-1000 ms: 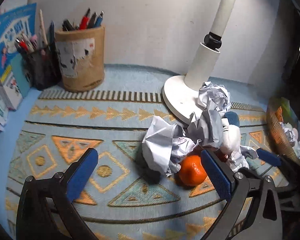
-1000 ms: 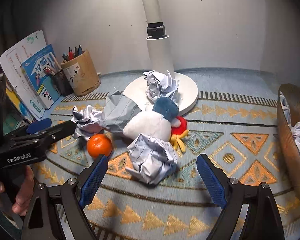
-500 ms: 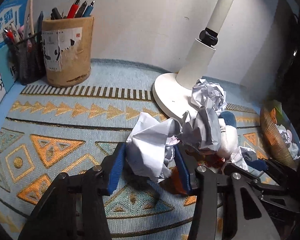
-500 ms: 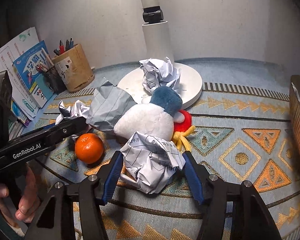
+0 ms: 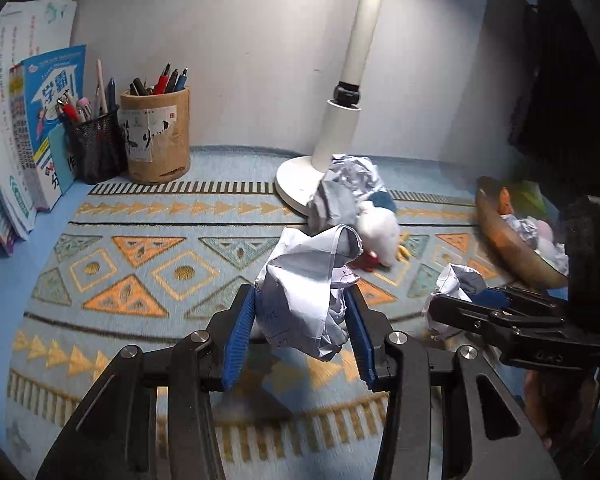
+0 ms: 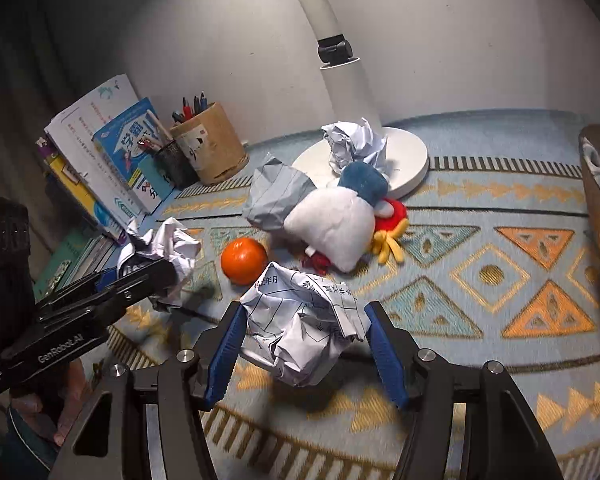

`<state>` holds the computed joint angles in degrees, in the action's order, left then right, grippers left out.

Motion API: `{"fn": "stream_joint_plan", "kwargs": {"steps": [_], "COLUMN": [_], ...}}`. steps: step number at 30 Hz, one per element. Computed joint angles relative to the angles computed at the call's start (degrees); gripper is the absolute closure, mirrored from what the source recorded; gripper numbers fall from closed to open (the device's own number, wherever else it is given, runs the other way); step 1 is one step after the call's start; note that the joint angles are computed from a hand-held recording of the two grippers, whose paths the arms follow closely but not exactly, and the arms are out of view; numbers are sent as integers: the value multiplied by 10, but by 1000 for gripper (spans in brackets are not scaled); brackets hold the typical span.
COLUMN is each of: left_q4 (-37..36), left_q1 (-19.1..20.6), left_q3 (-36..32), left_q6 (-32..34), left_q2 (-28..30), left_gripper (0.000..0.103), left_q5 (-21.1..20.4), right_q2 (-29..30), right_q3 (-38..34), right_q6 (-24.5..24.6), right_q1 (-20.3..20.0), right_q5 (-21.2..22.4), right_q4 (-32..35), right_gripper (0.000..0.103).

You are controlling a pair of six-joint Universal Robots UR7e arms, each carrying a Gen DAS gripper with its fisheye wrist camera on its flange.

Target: Organize objects

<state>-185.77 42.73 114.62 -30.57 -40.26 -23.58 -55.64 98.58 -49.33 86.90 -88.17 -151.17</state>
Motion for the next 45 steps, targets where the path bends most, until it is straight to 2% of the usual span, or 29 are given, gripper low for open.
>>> {"fn": "stream_joint_plan", "kwargs": {"steps": [2,4,6,9,11,13,14,15,17,20,24,26,28,30,31,35,36,38,39,41,43,44,45], "left_q4": [0,-5,-9,13,41,12,16,27,12,-9,-6,-14,-16,-14,-13,-8,-8,-10,-7,-8,-6,-7,-8], "left_q1": [-17,-26,-27,-29,-32,-28,-24,-22,-23,-29,-29,-29,-30,-30,-30,-31,-31,-30,-30,-29,-28,-28,-27], "left_q3": [19,21,14,1,-6,-3,-1,0,5,6,3,4,4,4,5,5,5,5,4,5,5,5,6], "left_q6": [-33,-50,-58,-73,-75,-48,-53,-67,-66,-51,-45,-41,-40,-40,-41,-45,-45,-43,-46,-45,-45,-46,-44], "left_q2": [0,15,31,53,60,59,56,52,52,58,60,60,61,60,60,60,60,59,59,59,58,58,58], "left_gripper": [61,61,61,61,61,58,58,58,58,57,56,56,56,56,56,56,56,56,56,56,56,56,56], "left_q5": [-9,-16,-26,-19,4,-19,-29,-29,-30,-24,-25,-25,-24,-25,-25,-24,-24,-26,-26,-28,-30,-30,-31], "right_q2": [-35,-57,-69,-75,-77,-79,-77,-74,-69,-75,-63,-62,-59,-57,-56,-55,-54,-56,-56,-53,-34,-27,-25], "right_q3": [35,76,102,118,110,102,98,93,91,111,120,119,118,112,112,112,106,98,97,82,71,72,78], "right_q6": [-47,-101,-122,-114,-100,-91,-88,-84,-82,-105,-107,-110,-107,-106,-107,-103,-96,-87,-79,-54,-41,-47,-54], "right_q1": [-13,-18,-22,-24,-32,-36,-36,-35,-29,-29,-21,-21,-20,-20,-20,-20,-20,-17,-15,-10,3,5,3], "right_q5": [0,-33,-57,-78,-78,-71,-71,-78,-95,-87,-108,-108,-113,-118,-121,-124,-126,-123,-121,-110,-147,-155,-155], "right_q4": [-7,-51,-82,-119,-99,-80,-71,-59,-53,-94,-150,-149,-156,-139,-138,-139,-124,-101,-104,-74,-85,-98,-115], "right_gripper": [43,43,43,43,43,43,39,26,14,14,14,17,32,54,57,57,46,30,27,27,27,32,44]}}
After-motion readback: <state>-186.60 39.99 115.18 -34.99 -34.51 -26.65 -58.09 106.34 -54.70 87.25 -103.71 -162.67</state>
